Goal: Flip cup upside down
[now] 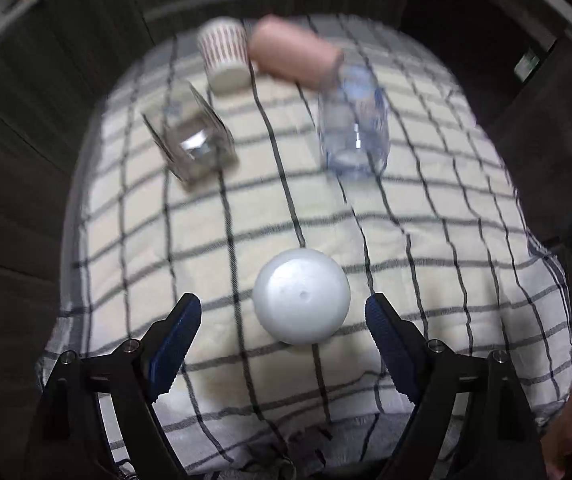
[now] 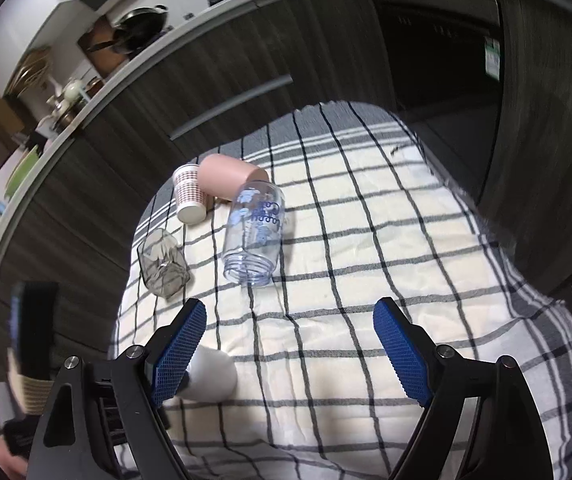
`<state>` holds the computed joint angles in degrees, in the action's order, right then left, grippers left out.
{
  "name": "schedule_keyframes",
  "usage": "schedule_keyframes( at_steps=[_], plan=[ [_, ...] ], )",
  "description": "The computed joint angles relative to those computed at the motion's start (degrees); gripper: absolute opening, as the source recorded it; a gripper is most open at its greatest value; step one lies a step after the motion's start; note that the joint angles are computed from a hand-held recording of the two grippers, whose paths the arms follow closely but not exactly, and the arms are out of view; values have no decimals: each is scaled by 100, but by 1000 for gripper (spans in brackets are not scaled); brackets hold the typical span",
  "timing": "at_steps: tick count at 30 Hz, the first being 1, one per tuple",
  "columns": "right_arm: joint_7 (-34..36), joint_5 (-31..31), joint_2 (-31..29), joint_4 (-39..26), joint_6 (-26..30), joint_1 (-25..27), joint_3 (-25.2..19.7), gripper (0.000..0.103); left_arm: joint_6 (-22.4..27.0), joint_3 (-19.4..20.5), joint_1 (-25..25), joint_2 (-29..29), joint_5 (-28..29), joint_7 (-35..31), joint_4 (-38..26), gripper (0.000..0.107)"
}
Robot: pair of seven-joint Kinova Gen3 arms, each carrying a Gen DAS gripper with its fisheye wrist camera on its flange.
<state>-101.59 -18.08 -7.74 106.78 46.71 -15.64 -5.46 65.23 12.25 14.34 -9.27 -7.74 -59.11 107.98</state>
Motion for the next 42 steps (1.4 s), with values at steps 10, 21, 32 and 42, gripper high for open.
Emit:
schedule_keyframes(
  at_steps=[10, 21, 32, 42],
  plan=[
    [-797, 1272, -761, 520, -590, -47, -646, 86, -1086, 924, -347, -1098, -990, 1604, 1144, 84],
    [-2035, 2524, -1756, 1423, -1758, 546, -1731, 93, -1592, 2429, -1623, -2626, -1533, 2763, 1996, 90],
    [-2411, 2765, -2007, 1747, -1991, 1071, -2461, 94, -1920, 2461, -2241, -3760, -901, 2516, 2551, 92],
    [-2686, 3030, -2214, 1849, -2056, 1487, -2987, 96, -1968, 2503, -2665, -4269, -434, 1884, 2594, 93]
  ],
)
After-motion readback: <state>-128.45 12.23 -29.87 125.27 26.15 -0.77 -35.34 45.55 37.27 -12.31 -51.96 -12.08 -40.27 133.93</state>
